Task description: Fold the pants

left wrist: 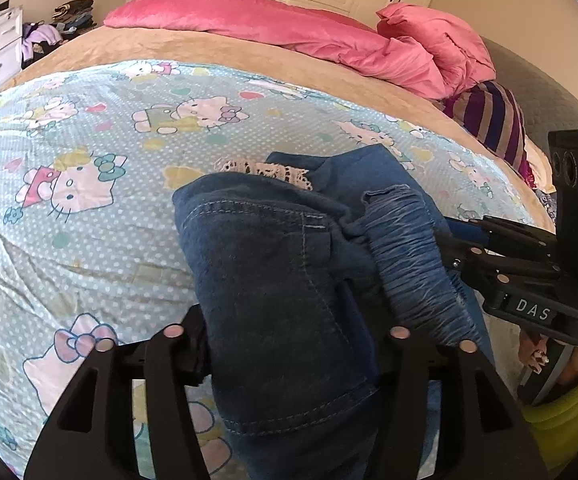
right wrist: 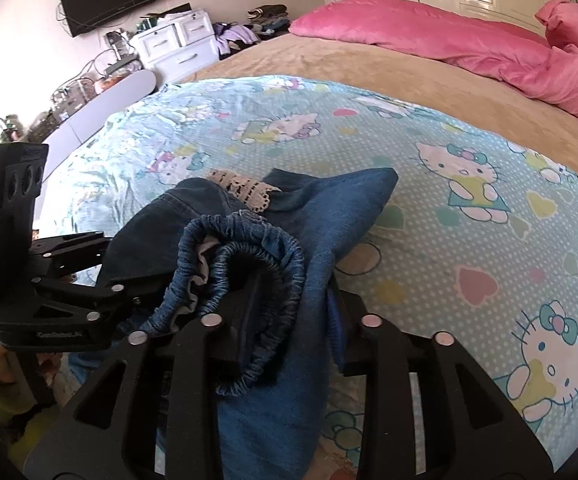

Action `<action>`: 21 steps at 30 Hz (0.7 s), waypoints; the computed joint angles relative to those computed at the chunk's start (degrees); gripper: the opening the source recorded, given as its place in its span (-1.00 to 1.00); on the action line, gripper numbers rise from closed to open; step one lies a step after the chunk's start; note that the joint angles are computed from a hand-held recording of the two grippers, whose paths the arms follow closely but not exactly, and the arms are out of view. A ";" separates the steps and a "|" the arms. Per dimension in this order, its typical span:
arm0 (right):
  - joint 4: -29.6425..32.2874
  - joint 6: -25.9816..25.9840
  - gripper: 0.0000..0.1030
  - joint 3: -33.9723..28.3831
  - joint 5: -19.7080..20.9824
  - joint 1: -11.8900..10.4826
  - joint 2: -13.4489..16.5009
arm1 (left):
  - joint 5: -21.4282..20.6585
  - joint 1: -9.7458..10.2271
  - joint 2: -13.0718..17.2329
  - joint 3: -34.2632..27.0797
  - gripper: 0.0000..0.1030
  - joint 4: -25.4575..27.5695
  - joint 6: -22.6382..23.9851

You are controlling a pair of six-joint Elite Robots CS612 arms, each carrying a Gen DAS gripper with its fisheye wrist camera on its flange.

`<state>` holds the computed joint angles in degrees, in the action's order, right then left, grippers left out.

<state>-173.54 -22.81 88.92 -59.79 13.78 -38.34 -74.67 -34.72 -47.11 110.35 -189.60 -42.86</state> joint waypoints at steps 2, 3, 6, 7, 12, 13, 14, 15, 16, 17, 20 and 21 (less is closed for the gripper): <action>0.32 0.14 -0.33 -0.16 -1.76 0.12 0.13 | -0.61 0.19 0.17 0.20 0.08 -0.27 -0.69; 0.95 0.50 -0.28 -0.37 -2.67 0.18 0.25 | -0.79 0.26 0.26 0.25 0.09 -0.42 -0.91; 1.82 1.61 -0.10 -0.86 -3.78 0.11 0.57 | -1.44 0.37 0.52 0.48 0.18 -1.00 -1.27; 2.06 2.03 -0.08 -1.02 -3.96 0.06 0.69 | -1.25 0.37 0.55 0.53 0.27 -0.73 -1.53; 2.57 3.89 0.05 -1.40 -4.14 -0.07 1.07 | -2.42 0.71 0.92 0.77 0.35 -2.02 -1.87; 2.51 4.19 0.08 -1.42 -4.20 -0.08 1.11 | -2.49 0.72 0.94 0.81 0.35 -2.17 -1.77; 2.47 4.67 0.12 -1.47 -4.28 -0.11 1.18 | -2.55 0.72 0.93 0.82 0.35 -2.17 -1.72; 2.50 4.98 0.15 -1.47 -4.36 -0.12 1.16 | -2.61 0.74 0.93 0.85 0.35 -2.28 -1.56; 2.53 5.31 0.17 -1.46 -4.54 -0.13 1.15 | -2.80 0.77 0.96 0.91 0.35 -2.51 -1.40; 2.53 5.59 0.19 -1.44 -4.68 -0.12 1.12 | -2.96 0.80 0.92 0.92 0.35 -2.54 -1.31; 2.00 6.00 0.24 -1.27 -5.54 0.02 0.99 | -3.71 1.00 0.95 1.10 0.35 -3.13 -1.06; 1.66 6.17 0.24 -1.17 -5.74 0.05 0.93 | -3.87 1.04 0.93 1.17 0.35 -3.27 -0.93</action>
<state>-171.89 -16.64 87.75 -65.53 13.83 -37.41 -78.54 -33.67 -46.18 111.53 -192.87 -43.79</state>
